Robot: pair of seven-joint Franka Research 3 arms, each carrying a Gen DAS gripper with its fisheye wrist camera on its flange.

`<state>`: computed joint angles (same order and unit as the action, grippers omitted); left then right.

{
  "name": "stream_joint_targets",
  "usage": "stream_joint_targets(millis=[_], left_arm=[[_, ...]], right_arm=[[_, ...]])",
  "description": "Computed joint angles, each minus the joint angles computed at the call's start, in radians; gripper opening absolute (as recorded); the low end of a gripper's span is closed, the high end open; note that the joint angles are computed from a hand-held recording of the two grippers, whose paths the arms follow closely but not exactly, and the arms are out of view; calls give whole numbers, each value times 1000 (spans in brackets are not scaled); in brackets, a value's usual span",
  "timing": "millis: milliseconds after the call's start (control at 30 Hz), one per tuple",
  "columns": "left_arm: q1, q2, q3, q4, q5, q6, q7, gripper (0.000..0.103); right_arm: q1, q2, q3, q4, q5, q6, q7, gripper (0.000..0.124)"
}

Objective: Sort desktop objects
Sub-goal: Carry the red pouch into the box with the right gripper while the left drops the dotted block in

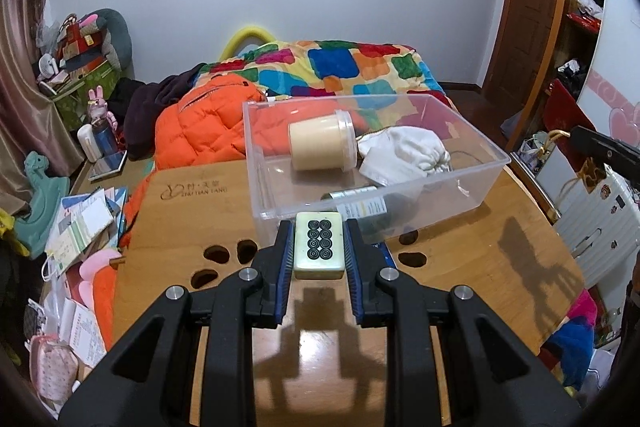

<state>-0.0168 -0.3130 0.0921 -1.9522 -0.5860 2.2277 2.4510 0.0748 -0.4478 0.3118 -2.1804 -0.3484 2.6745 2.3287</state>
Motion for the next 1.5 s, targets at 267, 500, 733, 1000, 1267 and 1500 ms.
stream_joint_targets(millis=[267, 500, 733, 1000, 1267, 1500], left_arm=[[14, 73, -9, 117, -5, -35, 12, 24], [46, 159, -42, 239, 0, -65, 7, 24], [84, 230, -79, 323, 3, -76, -3, 24], [101, 278, -119, 341, 10, -82, -7, 24], [99, 317, -152, 342, 37, -86, -11, 24], [100, 333, -166, 344, 58, -78, -24, 24]], right_arm=[[24, 98, -30, 110, -18, -27, -89, 12], [66, 197, -75, 226, -37, -45, -158, 12], [124, 310, -129, 343, -40, -61, -216, 12], [185, 413, -194, 403, 35, -66, -288, 12], [219, 478, -229, 407, 118, -87, -347, 12], [241, 513, -242, 423, 150, -100, -374, 16]])
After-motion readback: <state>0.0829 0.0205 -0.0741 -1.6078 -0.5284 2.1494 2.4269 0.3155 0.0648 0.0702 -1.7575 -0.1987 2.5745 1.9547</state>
